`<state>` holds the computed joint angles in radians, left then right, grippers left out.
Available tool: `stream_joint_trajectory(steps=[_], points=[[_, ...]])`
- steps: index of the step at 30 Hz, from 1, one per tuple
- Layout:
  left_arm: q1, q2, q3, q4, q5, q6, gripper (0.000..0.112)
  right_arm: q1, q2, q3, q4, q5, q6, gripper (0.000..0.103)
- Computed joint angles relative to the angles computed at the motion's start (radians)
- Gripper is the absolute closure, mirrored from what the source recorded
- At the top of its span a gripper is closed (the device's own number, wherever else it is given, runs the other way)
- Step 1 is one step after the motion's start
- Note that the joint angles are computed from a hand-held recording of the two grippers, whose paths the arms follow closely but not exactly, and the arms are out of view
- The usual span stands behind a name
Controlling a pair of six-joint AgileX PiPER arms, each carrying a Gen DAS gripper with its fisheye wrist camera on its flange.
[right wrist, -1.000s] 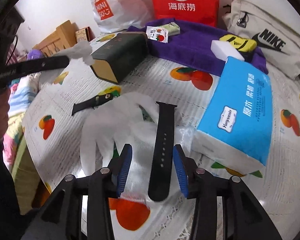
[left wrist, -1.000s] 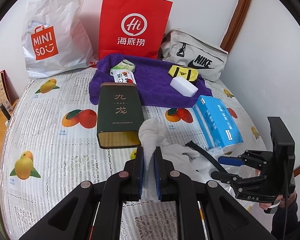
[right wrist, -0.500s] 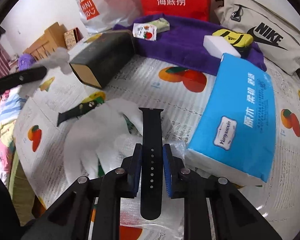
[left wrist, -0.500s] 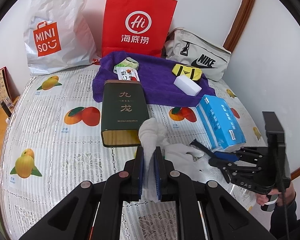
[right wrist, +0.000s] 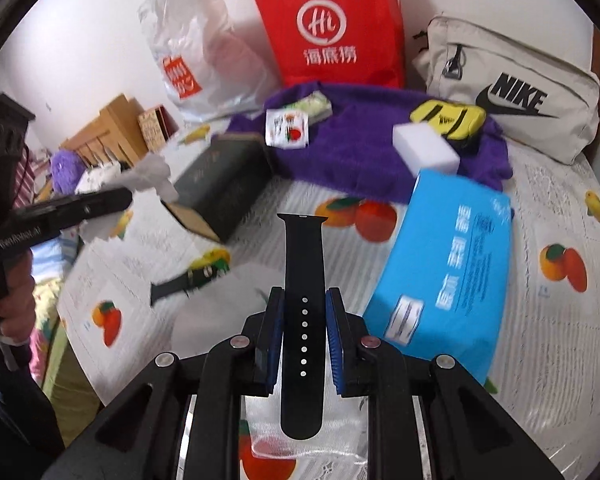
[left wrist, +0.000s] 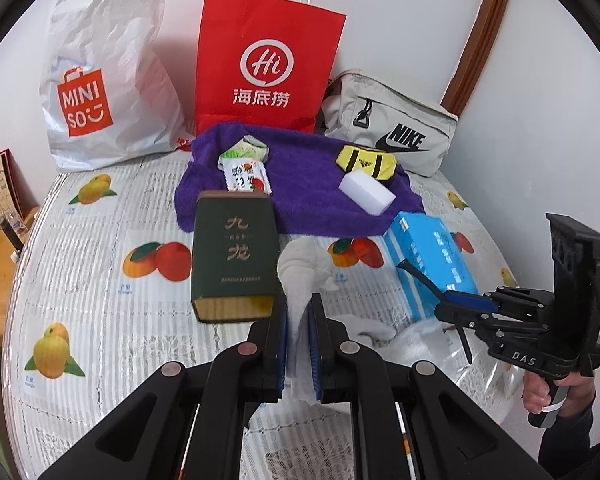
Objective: Organize soft objects
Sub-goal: 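Carry tissue with left tool while right tool carries watch band onto purple towel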
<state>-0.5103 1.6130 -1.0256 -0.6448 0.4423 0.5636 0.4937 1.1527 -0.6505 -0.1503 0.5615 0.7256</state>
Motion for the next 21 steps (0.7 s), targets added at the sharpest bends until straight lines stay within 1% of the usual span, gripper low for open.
stream_joint_trajectory(steps=[2,6,8,12,15,19,21], points=[[-0.011,0.007,-0.019,0.020,0.000,-0.023,0.102,-0.019,-0.009,-0.016,-0.012,0.010,-0.009,0.083],[-0.039,0.031,-0.072,0.117,-0.001,-0.131,0.102,-0.059,-0.017,-0.048,-0.045,0.042,-0.025,0.083],[-0.044,0.039,-0.093,0.147,0.001,-0.169,0.102,-0.103,-0.024,-0.061,-0.036,0.050,-0.066,0.083],[-0.057,0.055,-0.139,0.254,0.003,-0.281,0.102,-0.204,-0.033,-0.080,-0.025,0.061,-0.142,0.083],[-0.056,0.074,-0.178,0.279,0.017,-0.308,0.102,-0.290,-0.025,-0.096,0.022,0.053,-0.225,0.083],[-0.059,0.110,-0.237,0.305,0.035,-0.334,0.102,-0.362,0.001,-0.124,0.042,0.053,-0.294,0.083],[-0.059,0.137,-0.278,0.314,0.049,-0.344,0.102,-0.408,0.024,-0.141,0.076,0.042,-0.353,0.083]])
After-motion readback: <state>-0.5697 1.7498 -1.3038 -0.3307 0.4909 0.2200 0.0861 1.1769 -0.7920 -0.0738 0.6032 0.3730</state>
